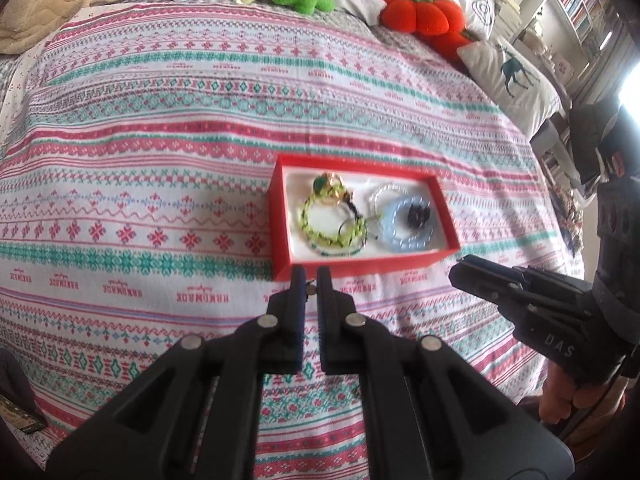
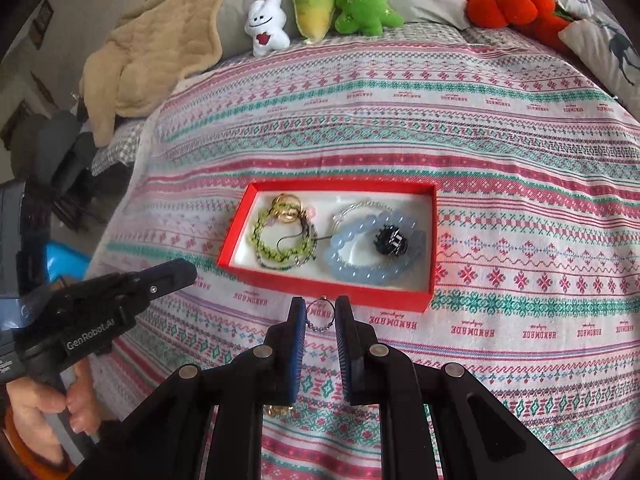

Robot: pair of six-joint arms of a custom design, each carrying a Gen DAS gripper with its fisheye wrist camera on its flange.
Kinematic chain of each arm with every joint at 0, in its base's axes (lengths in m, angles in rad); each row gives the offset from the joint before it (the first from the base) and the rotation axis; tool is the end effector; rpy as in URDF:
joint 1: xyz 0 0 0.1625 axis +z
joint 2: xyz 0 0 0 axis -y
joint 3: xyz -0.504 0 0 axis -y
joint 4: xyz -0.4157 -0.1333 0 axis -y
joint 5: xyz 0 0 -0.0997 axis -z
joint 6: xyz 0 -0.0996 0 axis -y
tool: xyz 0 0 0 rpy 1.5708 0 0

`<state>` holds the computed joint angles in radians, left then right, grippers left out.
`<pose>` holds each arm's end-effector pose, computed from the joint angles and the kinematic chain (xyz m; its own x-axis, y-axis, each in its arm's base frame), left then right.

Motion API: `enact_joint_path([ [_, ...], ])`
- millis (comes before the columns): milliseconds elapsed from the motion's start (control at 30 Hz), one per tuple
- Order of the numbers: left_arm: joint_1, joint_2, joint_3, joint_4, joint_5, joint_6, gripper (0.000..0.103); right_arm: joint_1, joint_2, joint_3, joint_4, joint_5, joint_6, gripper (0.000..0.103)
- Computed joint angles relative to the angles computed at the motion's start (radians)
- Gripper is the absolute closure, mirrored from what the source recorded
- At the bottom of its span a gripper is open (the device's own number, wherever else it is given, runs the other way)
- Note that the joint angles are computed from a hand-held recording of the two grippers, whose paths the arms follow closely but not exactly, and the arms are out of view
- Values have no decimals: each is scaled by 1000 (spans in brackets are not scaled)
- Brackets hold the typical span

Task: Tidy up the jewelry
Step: 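Carry the gold earring and silver hoop into the red box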

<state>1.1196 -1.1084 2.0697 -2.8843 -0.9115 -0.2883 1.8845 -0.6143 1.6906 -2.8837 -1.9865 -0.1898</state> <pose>-0.0796 -0.6099 0.2332 -0.8867 -0.0920 -0.4531 0.1639 0.8537 -0.4942 0.3130 -0.6632 0.0219 -0.8266 -0.3633 0.4298 -0.4643 0.8718 -0.1561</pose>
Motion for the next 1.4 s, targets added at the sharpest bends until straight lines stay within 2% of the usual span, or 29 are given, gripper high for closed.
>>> enact_joint_path([
  [400, 14, 64, -58, -37, -40, 37, 97, -12, 17, -45, 10, 1, 21, 88],
  [1000, 34, 167, -124, -82, 33, 98, 97, -27, 33, -66, 32, -32, 25, 88],
  [1167, 30, 167, -125, -76, 52, 100, 80, -26, 36, -69, 30, -40, 22, 88],
  [1267, 21, 163, -120, -75, 74, 104, 72, -27, 37, -70, 28, -46, 19, 88],
  [1400, 7, 150, -102, -85, 97, 123, 68, -28, 42, -77, 31, -54, 18, 88],
])
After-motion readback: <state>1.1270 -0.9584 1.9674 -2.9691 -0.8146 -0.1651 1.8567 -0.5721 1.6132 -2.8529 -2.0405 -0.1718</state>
